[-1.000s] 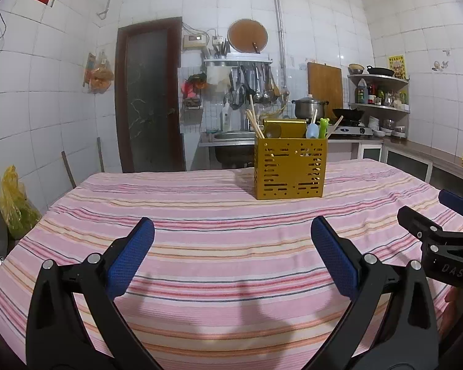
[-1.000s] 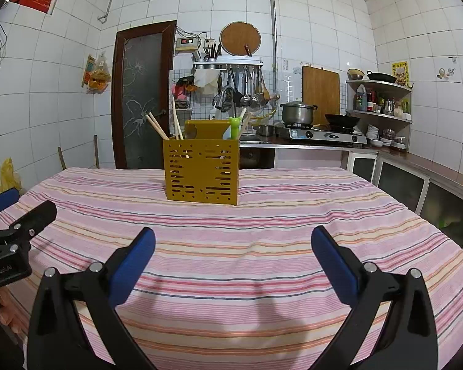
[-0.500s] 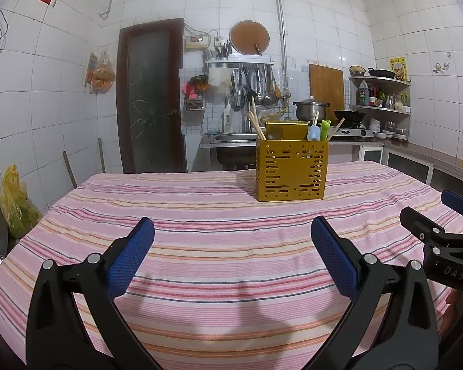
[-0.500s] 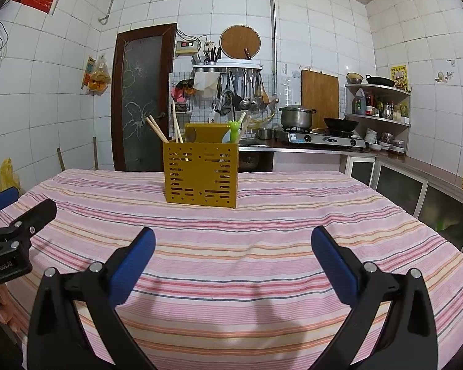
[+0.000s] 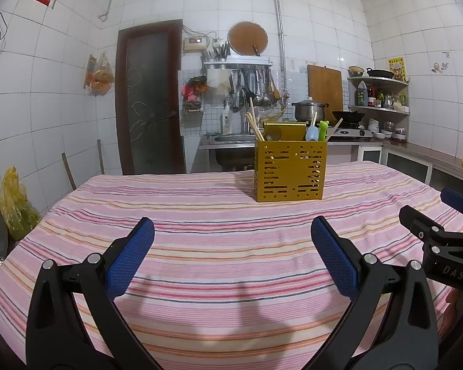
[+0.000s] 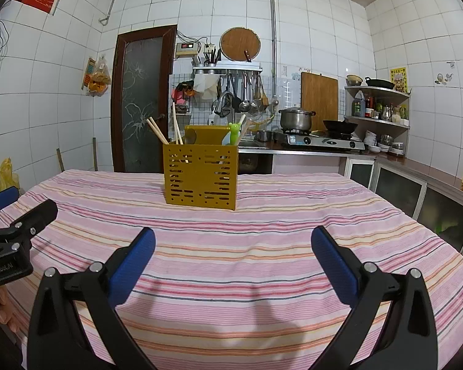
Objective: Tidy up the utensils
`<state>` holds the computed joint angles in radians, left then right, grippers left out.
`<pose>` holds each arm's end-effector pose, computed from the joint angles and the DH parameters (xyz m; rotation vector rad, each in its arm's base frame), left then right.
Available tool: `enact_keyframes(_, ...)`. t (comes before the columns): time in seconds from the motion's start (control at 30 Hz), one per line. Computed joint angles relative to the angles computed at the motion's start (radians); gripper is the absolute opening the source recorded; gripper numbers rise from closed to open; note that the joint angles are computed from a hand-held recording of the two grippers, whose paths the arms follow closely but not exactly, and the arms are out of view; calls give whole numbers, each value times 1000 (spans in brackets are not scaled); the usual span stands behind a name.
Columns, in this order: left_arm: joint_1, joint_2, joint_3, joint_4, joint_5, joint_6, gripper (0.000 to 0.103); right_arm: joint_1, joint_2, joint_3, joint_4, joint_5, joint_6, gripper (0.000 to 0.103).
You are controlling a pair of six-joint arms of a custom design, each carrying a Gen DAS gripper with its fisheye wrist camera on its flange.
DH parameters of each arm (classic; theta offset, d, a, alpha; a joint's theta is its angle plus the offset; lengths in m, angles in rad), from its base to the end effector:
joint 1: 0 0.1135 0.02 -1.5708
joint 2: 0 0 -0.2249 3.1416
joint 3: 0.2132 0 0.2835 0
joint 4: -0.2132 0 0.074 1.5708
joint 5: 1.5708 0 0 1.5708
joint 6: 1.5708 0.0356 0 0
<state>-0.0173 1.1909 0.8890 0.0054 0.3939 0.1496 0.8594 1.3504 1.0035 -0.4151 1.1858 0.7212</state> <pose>0.3209 -0.0192 0.2660 0.4226 1.8040 -0.2753 0.2307 0.2171 0.2349 0.3873 1.8024 -0.3011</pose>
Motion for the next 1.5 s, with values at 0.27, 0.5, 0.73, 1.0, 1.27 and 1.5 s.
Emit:
enact_keyframes(0.27, -2, 3, 5, -4, -2, 2, 98, 4, 0, 5, -9, 6, 8, 99)
enact_keyframes(0.5, -1, 4, 3, -2, 2, 2, 98, 7, -1, 2, -3, 12, 8, 99)
enact_keyframes(0.73, -2, 5, 2, 0, 1, 2, 98, 6, -3, 1, -3, 12, 9, 99)
enact_keyframes(1.0, -1, 8, 3, -3, 6, 0, 98, 6, -3, 2, -4, 13, 10, 99)
enact_keyframes(1.27, 3, 17, 9, -1, 14, -2, 98, 6, -3, 1, -3, 12, 9, 99)
enact_keyframes(1.5, 8, 24, 12, 4, 17, -3, 98, 6, -4, 1, -4, 12, 10, 99)
